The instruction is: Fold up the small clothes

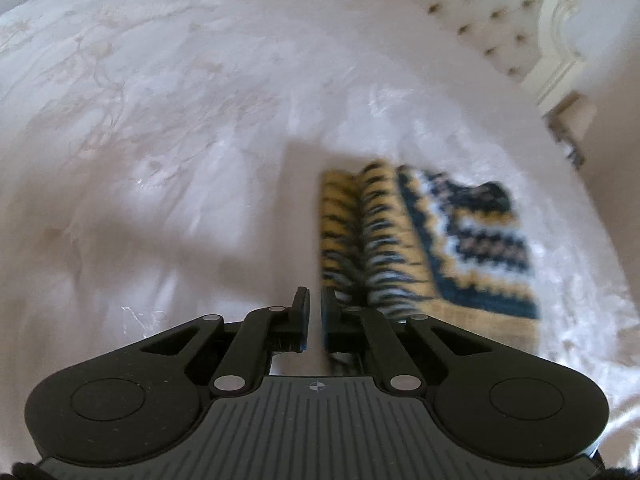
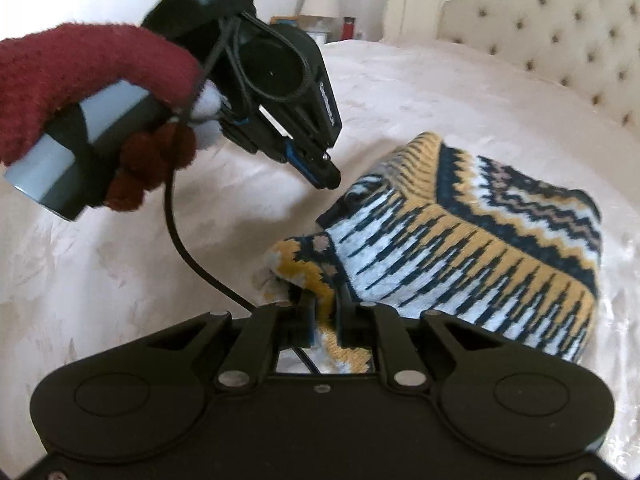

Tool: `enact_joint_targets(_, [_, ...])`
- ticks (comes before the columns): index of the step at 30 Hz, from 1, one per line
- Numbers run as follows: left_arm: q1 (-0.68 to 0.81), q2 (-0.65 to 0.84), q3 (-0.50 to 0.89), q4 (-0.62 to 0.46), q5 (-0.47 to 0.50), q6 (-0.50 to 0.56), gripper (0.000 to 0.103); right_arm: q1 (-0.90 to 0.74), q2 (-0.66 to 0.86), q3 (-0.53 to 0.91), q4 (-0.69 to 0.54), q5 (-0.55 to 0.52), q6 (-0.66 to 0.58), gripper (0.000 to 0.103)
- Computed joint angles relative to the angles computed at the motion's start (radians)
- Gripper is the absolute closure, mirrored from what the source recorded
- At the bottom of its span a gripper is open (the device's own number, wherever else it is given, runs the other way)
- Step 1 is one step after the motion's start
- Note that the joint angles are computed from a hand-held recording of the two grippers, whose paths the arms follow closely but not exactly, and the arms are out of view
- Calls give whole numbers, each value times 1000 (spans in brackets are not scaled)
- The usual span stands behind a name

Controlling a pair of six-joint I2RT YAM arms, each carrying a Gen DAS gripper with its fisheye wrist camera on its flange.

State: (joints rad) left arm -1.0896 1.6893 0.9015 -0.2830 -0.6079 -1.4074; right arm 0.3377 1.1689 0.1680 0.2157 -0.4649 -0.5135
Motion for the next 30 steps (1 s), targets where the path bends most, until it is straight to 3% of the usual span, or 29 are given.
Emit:
enact_joint_targets(1, [-17, -12, 11, -27, -27, -2, 84, -10, 5, -2, 2, -9, -18, 83])
enact_joint_targets(2, [-33, -7, 40, -61, -55, 2, 64, -26, 3, -7, 6, -27, -25, 78])
enact_joint_targets(5, [-57, 29, 131, -82, -106, 113, 41, -72, 2, -10, 2, -73, -16, 75])
enact_joint_targets(6, [-49, 49, 162, -77, -95, 166, 39, -88, -15, -17, -7, -89, -11, 69])
enact_joint_targets(9, [-9, 141, 279, -104, -39, 289, 36, -106, 6, -10, -1, -111, -9, 66])
enact_joint_targets(12, [25, 245, 402, -227, -52, 240, 37, -117, -23, -4, -35, -115, -28, 66])
enact_joint_targets(17, [70, 246, 362, -225, -39, 158, 37, -173, -120, -13, -132, -158, -49, 65])
enact_joint_targets(19, [87, 220, 313, -151, -7, 179, 37, -170, -81, -6, -111, -149, -45, 65])
enact_joint_targets(24, [114, 225, 296, -47, 70, 272, 39, -165, -45, -18, -63, -149, -29, 64])
enact_joint_targets(25, [116, 235, 304, -41, 72, 282, 50, -161, -44, -21, -55, -146, -29, 64])
enact_joint_targets(26, [117, 238, 297, -19, 69, 289, 81, -159, -35, -21, -43, -144, -31, 64])
enact_joint_targets(27, [117, 242, 292, -6, 59, 282, 94, -159, -37, -24, -39, -143, -34, 64])
enact_joint_targets(30, [91, 212, 253, 19, -16, 215, 95, -168, -74, -36, -62, -151, -53, 66])
